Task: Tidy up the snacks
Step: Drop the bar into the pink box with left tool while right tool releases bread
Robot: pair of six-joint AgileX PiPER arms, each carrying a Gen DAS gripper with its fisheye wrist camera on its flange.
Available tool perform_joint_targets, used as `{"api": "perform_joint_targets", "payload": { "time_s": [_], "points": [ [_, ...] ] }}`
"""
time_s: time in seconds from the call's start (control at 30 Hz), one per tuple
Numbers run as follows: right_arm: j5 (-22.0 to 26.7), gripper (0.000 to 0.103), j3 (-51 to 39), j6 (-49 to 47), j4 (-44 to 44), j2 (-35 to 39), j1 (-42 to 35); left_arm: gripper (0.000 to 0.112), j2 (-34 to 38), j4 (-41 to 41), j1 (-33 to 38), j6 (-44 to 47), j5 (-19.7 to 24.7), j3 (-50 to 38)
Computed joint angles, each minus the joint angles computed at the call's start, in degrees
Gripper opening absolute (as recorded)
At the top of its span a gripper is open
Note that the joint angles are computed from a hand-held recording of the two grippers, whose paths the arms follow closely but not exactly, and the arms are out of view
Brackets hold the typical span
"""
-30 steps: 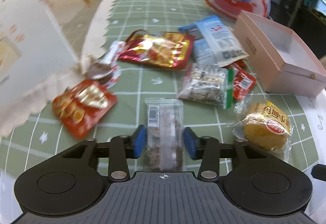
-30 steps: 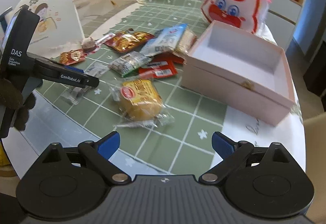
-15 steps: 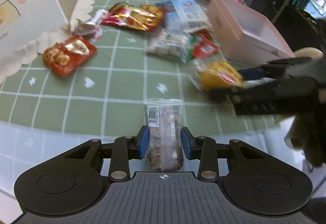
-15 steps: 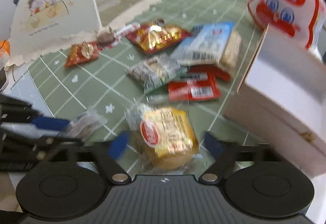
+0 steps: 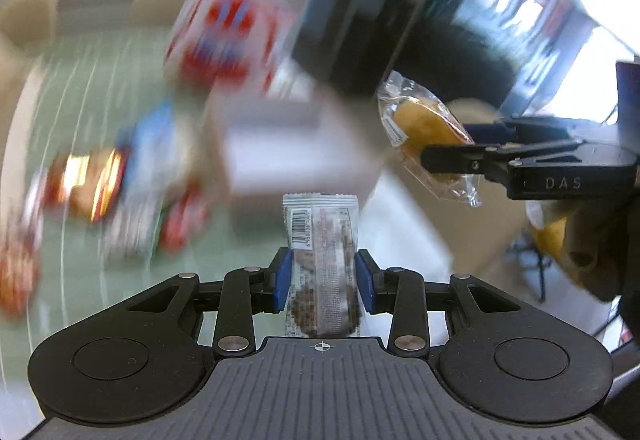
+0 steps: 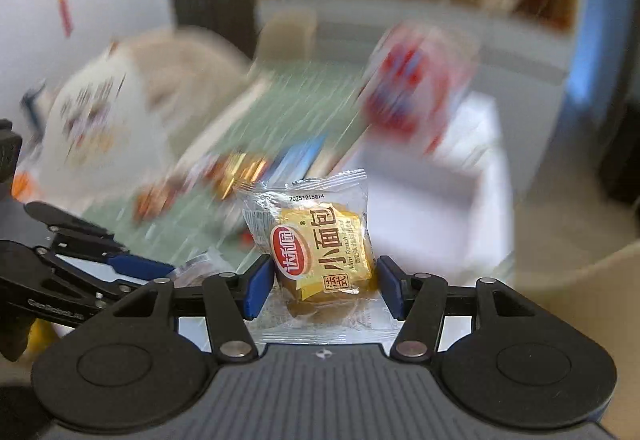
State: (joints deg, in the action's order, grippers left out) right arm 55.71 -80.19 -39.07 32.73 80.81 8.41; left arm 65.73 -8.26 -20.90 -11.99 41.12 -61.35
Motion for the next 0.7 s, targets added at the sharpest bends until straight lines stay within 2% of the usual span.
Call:
{"api": "perform_joint_targets", "payload": {
  "time_s": [0.07, 0.17, 0.23, 0.3, 0.4, 0.47, 0.53, 0.6, 0.7],
  "points": [
    [-1.06, 0.057, -6.78, 1.81, 0.82, 1.71, -2.19, 0.039, 5.07, -1.29, 1.77, 3.78, -2.41, -7.07],
    [-2.82, 0.057, -17.89, 9.37, -1.77, 7.49, -2.58, 0.039, 14.83, 1.65, 2.85, 2.11, -5.51, -17.92],
    [-3.76, 0.057, -24.89, 15.0, -5.29, 12.35, -1.84, 0.04, 22.98, -0.94, 4.56, 4.06, -4.68, -26.29],
    [-2.67, 0.057, -32.14, 20.94, -9.42, 17.92, -0.77, 0.04, 30.37, -0.1, 4.73, 2.79, -4.61, -32.59],
    [-0.62, 0.057, -38.99, 27.77, -14.91, 24.33, 0.74, 0.041, 41.74, -4.87, 6.56, 4.56, -0.82, -40.17],
    [0.47, 0.057, -40.87, 29.53, -16.01, 27.33, 0.65, 0.045, 47.79, -6.38, 6.98, 5.91, 0.22, -41.43],
    [0.85, 0.057, -40.0, 30.75, -16.54, 29.14, 0.21, 0.043, 50.77, -1.99, 5.94, 3.66, -1.25, -40.33],
    [1.35, 0.057, -38.38, 31.75, -17.28, 30.66, 0.48, 0.043, 49.66, -2.84, 6.41, 3.04, -4.97, -35.71],
    [1.43, 0.057, -36.03, 31.82, -20.18, 33.21, 2.39, 0.043, 41.86, -13.42, 8.9, 8.14, -13.48, -23.66]
  ]
}}
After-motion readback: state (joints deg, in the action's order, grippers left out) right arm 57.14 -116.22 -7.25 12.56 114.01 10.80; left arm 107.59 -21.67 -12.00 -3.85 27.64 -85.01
